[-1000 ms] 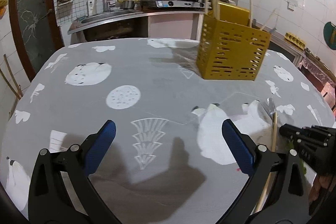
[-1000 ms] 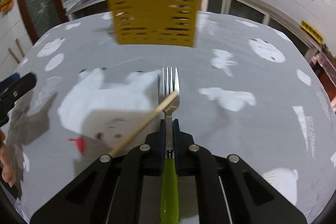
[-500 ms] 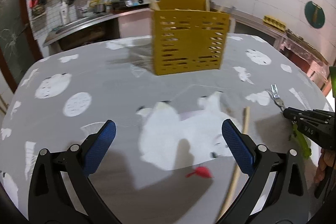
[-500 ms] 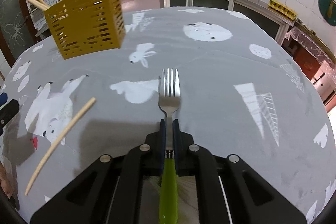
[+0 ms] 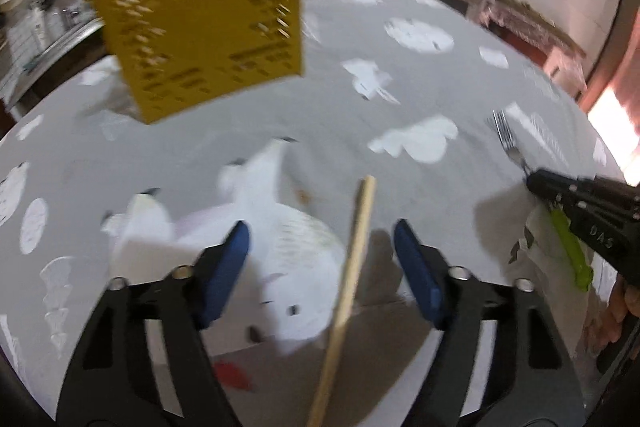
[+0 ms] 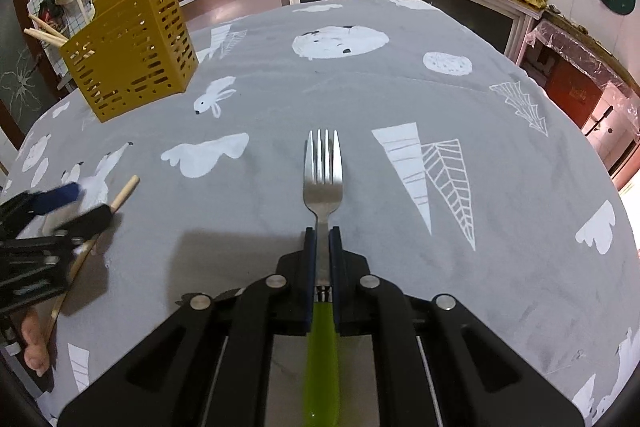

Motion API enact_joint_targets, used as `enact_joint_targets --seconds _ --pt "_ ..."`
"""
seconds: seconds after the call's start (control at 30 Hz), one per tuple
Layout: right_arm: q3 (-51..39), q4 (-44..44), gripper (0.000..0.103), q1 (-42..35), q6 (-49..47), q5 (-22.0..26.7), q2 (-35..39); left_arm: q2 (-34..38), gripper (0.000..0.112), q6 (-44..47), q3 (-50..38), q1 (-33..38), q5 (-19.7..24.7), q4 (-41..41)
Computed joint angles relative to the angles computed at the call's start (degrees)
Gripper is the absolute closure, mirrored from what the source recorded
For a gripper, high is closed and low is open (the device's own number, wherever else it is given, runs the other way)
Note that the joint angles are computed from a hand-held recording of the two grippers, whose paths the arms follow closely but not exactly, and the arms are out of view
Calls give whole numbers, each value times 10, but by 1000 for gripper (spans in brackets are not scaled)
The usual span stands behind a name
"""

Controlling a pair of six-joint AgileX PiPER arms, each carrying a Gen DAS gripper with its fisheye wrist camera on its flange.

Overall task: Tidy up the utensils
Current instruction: 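Lift the fork with the right gripper while the left gripper grasps a chopstick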

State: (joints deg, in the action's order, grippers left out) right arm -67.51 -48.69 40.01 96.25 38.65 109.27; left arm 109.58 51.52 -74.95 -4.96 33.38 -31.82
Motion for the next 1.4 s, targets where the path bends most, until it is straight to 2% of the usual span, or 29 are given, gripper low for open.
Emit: enact_joint_targets --seconds 0.07,0.1,0.17,0.23,0.27,0.33,0.47,0.63,0.9,1.0,1.07,1.17,1.2,1.23,1.27,1.3,1.33,1.4 --pt "-7 17 96 -5 -22 -1 2 2 48 -16 3 -16 -22 27" --pt "-10 23 96 -7 -31 -2 2 4 52 -18 1 -20 -26 34" --pt "-19 47 96 -16 -64 -3 4 14 62 -28 -19 -22 -9 42" --pt "-30 73 96 -25 -95 -3 7 24 78 -48 -41 -21 10 55" --pt "-34 83 96 -30 -106 -4 7 30 81 -56 -53 -20 18 61" --pt "-38 95 96 -36 -120 -8 9 36 95 -71 -67 -17 29 73" --pt "-51 109 97 -40 -140 -1 15 41 105 -58 -82 -2 52 55" --pt "-45 83 97 -26 -107 -13 9 22 112 -38 -60 4 26 35" --pt "-50 -23 97 6 -2 -17 -3 -26 112 57 -28 60 11 -73" --pt "-64 -64 97 19 33 -9 -2 -34 112 82 -32 87 24 -107" --pt "-77 -67 97 21 24 -4 3 -26 112 67 -53 98 51 -97" --pt "-96 -60 97 26 1 10 11 -24 112 56 -55 96 51 -92" --pt "-99 -53 97 25 -9 12 13 -19 105 47 -60 93 59 -83" --pt "-101 -45 97 22 -19 11 16 -10 91 32 -69 87 69 -67" --pt "-98 -43 97 20 -19 10 16 -5 82 24 -69 80 68 -58" --pt "-92 -42 97 18 -16 6 15 -7 67 26 -56 72 51 -57" --pt "-87 -42 97 16 -14 4 13 -11 61 34 -41 66 30 -61" --pt "-76 -45 97 14 -6 2 10 -12 60 46 -21 54 1 -63"
